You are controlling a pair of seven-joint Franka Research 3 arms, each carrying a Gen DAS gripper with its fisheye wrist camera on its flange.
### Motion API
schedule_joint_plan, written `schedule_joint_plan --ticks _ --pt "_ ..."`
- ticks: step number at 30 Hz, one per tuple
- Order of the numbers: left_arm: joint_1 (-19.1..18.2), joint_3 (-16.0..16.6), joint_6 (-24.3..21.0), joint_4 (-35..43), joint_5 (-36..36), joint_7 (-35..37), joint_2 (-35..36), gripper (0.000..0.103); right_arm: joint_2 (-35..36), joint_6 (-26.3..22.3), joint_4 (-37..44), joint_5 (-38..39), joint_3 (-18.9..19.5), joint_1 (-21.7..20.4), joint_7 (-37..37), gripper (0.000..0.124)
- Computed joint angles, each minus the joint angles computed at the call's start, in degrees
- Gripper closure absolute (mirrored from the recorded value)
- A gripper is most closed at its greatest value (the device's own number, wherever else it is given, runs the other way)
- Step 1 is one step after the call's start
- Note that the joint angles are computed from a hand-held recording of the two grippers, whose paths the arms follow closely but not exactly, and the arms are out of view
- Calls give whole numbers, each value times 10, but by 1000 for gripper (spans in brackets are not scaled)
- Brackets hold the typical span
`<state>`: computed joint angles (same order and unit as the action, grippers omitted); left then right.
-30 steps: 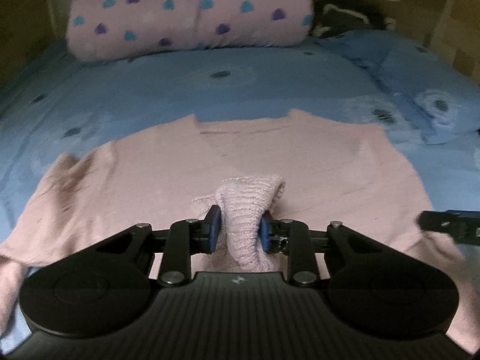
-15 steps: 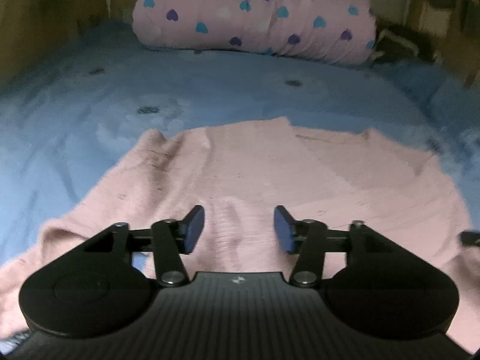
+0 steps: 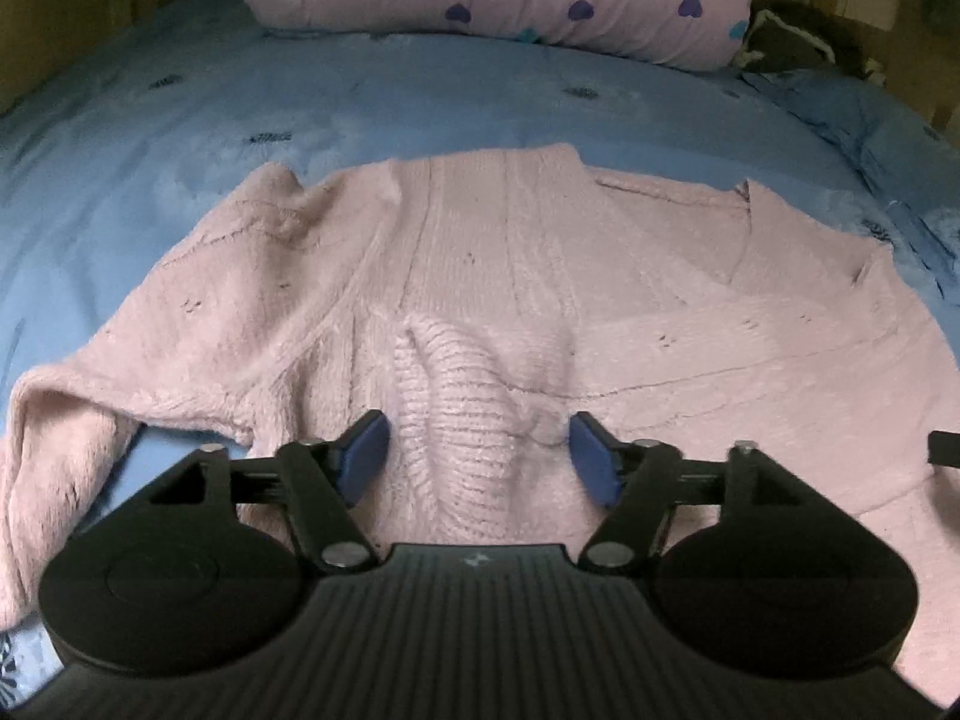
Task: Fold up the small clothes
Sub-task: 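Close the left gripper on the other sleeve cuff, then carry the cuff across the cardigan body with the left gripper and open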
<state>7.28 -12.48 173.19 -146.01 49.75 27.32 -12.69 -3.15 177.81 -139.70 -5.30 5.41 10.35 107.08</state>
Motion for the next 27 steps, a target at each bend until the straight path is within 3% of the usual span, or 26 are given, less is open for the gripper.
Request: schedule_joint_plan --ticks 4,8,11,13,15,17,18,19,22,25,27 --pt "-1 -3 -8 16 13 -7 18 19 0 -2 -1 70 -12 21 -67 53" --pt "-29 26 -3 21 -45 43 24 18 -3 -3 -2 63 -8 17 -72 53" --pt "-35 42 22 17 -83 84 28 19 -16 -40 12 145 -27 40 -163 53" --pt "-24 40 38 12 -89 90 29 20 -15 -34 22 213 -43 57 -235 53" --pt "-26 45 51 4 -113 107 26 21 -2 -28 41 158 -26 26 -188 53" --pt "-10 33 58 1 -115 109 24 27 21 -22 67 80 -20 2 -114 53" --pt "0 25 61 1 -111 105 24 28 36 -19 82 78 -23 2 -104 53" --pt "3 22 64 1 -113 104 24 30 51 -16 97 102 -25 4 -115 53" --pt "31 -1 79 3 -99 82 27 37 99 -11 148 270 9 -12 -237 53" --pt "65 -30 90 7 -71 53 30 46 142 3 185 313 13 -10 -262 53" --pt "67 -32 98 7 -68 51 32 55 164 10 203 328 16 -14 -270 53"
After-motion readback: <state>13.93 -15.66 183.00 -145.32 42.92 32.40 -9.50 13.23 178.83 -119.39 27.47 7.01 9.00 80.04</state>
